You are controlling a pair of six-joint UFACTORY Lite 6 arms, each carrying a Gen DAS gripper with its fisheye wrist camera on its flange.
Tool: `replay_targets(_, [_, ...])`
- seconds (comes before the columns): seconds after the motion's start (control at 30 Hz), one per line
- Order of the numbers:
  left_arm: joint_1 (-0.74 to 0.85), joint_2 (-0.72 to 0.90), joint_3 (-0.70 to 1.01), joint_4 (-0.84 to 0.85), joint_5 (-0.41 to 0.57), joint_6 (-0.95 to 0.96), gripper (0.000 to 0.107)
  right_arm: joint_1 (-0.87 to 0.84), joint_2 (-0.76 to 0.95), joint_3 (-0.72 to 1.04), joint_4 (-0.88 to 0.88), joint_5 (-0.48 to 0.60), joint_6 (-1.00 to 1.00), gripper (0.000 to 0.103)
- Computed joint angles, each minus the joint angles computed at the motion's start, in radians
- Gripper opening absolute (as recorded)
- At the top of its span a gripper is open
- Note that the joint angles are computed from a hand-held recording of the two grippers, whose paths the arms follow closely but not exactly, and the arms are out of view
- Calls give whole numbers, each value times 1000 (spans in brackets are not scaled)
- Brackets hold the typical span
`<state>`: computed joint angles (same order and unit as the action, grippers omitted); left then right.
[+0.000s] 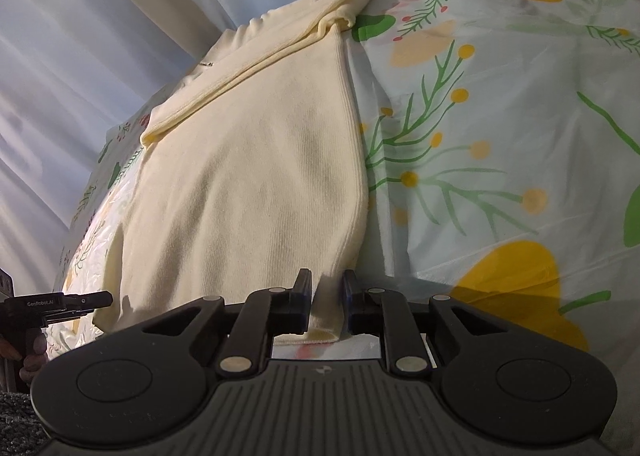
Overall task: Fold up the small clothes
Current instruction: 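Lower both grippers to the sweater hem and close on it, then lift the hem with both grippers and fold it toward the collar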
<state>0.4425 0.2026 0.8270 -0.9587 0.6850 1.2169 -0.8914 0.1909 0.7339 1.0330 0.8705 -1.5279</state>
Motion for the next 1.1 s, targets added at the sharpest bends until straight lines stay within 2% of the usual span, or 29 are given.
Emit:
replay_targets(0.07, [-22, 2, 14, 41, -17, -23, 23, -2, 11, 9, -2, 5, 7, 16])
replay_targets(0.13, [-46, 3, 25, 90, -52, -58, 11, -5, 16, 9, 4, 5, -6, 10])
replay_targets(0.27, [-31, 15, 69, 91, -3, -71, 9, -51, 94, 69, 24, 106, -3, 6])
replay_targets(0.37, [5, 21, 139, 19, 109, -57, 8, -70, 130, 120, 72, 190, 14, 6])
replay_targets(0.5, [-1, 80, 293, -82, 189, -73, 8, -23, 180, 209, 189, 235, 80, 6])
replay_targets(0.57, [-19, 137, 391, -122, 188, -91, 8, 41, 208, 272, 259, 214, 109, 6])
replay_targets(0.7, [-80, 304, 623, -162, 106, -148, 8, 176, 295, 426, 370, 128, 133, 6])
replay_targets(0.8, [-114, 466, 823, -130, 68, -241, 8, 270, 375, 553, 421, 30, 144, 6])
replay_targets(0.93, [-154, 691, 1091, -2, -7, -404, 9, 371, 478, 701, 470, -124, 123, 6])
replay_targets(1.0, [-156, 743, 1136, 8, -48, -423, 9, 400, 491, 711, 536, -197, 65, 9])
replay_targets(1.1, [-119, 779, 1145, -112, -45, -332, 18, 390, 479, 670, 682, -203, -66, 14])
